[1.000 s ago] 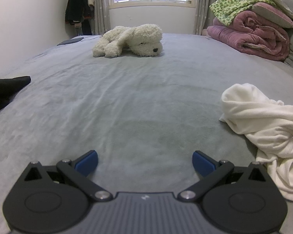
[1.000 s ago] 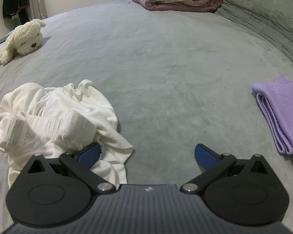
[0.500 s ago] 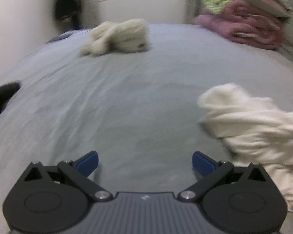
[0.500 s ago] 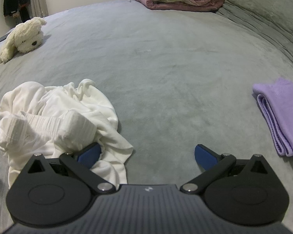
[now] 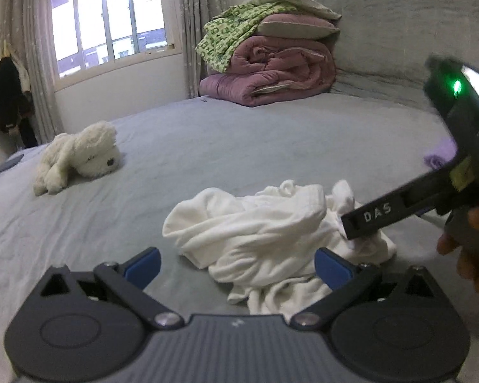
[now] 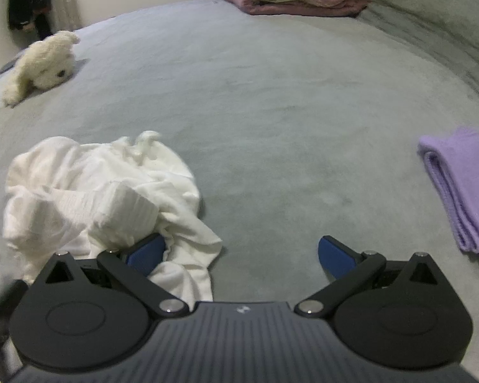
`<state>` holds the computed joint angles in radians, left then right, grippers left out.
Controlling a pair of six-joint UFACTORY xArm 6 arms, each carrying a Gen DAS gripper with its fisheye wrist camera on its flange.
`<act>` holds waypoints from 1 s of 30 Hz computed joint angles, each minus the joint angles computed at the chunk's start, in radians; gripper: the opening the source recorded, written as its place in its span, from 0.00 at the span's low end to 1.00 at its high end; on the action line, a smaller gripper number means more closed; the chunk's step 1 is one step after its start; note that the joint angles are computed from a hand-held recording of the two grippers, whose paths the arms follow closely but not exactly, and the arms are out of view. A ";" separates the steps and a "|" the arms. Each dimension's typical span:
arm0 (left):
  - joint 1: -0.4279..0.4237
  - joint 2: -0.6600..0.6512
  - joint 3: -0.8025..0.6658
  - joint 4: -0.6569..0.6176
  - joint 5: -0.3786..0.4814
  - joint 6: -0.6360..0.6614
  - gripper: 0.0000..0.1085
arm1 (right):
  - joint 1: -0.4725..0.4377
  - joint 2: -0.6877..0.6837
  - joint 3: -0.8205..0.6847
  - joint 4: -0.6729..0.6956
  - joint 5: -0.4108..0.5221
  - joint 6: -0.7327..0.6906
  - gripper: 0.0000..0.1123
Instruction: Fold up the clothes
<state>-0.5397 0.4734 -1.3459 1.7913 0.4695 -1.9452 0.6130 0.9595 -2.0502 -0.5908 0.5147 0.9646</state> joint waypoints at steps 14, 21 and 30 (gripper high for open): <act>0.059 0.028 -0.042 0.098 -0.139 -0.115 0.30 | 0.018 -0.047 0.127 0.698 -0.288 -0.697 0.17; 0.105 -0.130 0.087 0.217 -0.073 -0.299 0.12 | 0.020 -0.081 0.184 0.807 -0.357 -0.809 0.23; 0.203 -0.360 0.330 0.060 0.136 -0.425 0.12 | 0.039 -0.098 0.224 0.758 -0.407 -0.888 0.57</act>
